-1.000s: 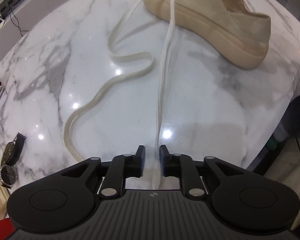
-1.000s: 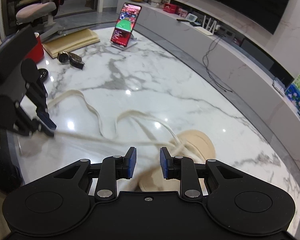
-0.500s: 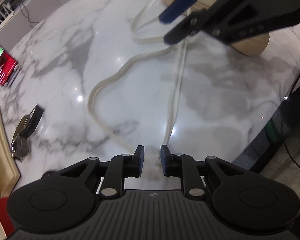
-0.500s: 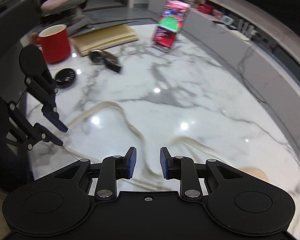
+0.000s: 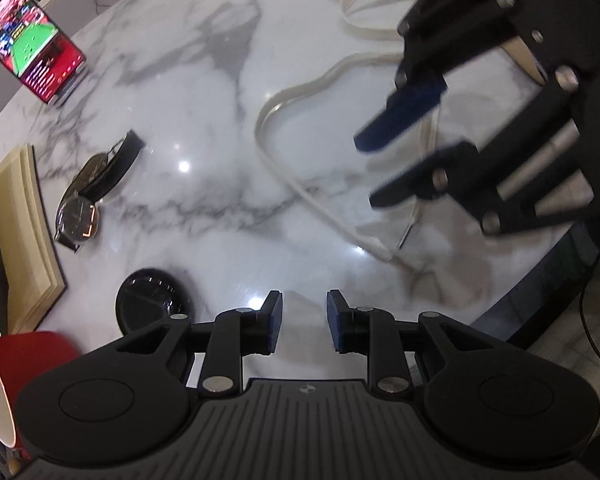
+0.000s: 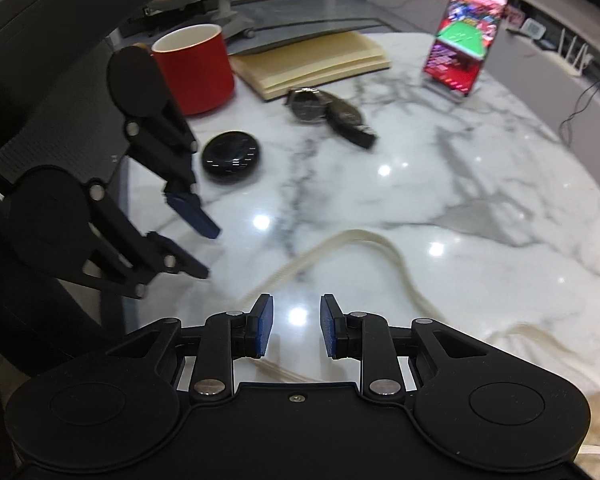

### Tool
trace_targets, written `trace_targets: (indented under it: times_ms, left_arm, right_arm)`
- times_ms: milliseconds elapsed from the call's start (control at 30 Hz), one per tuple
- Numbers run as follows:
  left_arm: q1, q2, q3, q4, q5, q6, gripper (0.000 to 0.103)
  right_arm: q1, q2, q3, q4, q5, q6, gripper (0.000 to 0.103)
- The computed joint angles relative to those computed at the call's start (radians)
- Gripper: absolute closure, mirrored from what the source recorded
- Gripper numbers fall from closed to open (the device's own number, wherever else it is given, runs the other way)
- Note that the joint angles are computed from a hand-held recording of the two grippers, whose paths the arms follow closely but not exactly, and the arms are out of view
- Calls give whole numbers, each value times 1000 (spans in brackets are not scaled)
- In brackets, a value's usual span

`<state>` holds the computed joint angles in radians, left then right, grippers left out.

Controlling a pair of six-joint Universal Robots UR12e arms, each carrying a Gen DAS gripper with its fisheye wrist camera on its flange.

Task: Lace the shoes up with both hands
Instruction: 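Grasp the lace with the right gripper while the left gripper moves beside it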

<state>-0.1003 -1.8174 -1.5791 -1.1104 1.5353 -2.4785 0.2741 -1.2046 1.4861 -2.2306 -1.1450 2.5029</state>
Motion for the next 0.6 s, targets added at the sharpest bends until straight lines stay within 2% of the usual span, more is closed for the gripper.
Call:
trace_targets:
  times_ms: [433,500,533,567,600]
  left_arm:
    - [13,13,-15,7,12,4,80]
    - [13,13,-15,9,8,6,80]
    - [13,13,-15,11,5,6,80]
    - [13,13,-16,16,2,7,80]
    - [13,13,-16,22,-3,6,80]
  right_arm:
    - [41,21,-25,81,-46,22,80]
    - [40,23,-30,89,-48,26,84]
    - [41,24,-31,92,-51,24,97]
    - [39,25,-36,107,-47,20,101]
    - [36,25,-39,121,-43,14,101]
